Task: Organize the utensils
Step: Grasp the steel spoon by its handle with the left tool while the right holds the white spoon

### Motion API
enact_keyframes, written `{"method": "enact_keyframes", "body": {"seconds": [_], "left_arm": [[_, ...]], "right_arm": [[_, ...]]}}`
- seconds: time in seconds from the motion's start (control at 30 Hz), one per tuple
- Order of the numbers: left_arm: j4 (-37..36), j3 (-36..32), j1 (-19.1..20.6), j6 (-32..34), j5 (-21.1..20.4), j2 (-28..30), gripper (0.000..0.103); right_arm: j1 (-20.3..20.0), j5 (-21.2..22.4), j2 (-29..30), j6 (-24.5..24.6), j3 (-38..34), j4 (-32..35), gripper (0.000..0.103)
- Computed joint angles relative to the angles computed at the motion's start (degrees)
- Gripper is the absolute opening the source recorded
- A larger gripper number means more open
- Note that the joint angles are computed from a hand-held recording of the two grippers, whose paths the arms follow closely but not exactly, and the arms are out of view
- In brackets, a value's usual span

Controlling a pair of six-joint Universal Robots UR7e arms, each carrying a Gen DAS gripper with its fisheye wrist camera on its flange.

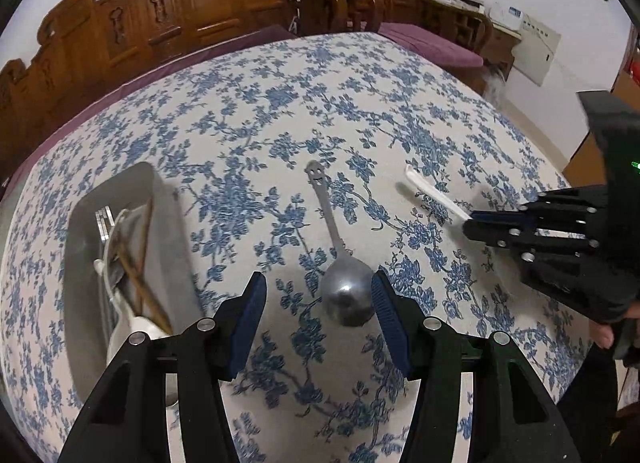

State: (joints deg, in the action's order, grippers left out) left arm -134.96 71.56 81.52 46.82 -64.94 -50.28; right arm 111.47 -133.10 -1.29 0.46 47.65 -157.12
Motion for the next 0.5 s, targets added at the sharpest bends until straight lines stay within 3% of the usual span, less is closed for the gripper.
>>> {"method": "enact_keyframes", "body": {"seconds": [0.5], "left_arm": [[6.7, -8.76, -0.49, -5.59, 4.13, 8.23, 0.052]], "right_arm": [[-1.02, -0.8, -1.25, 0.0, 3.39, -1.51, 0.008]]}}
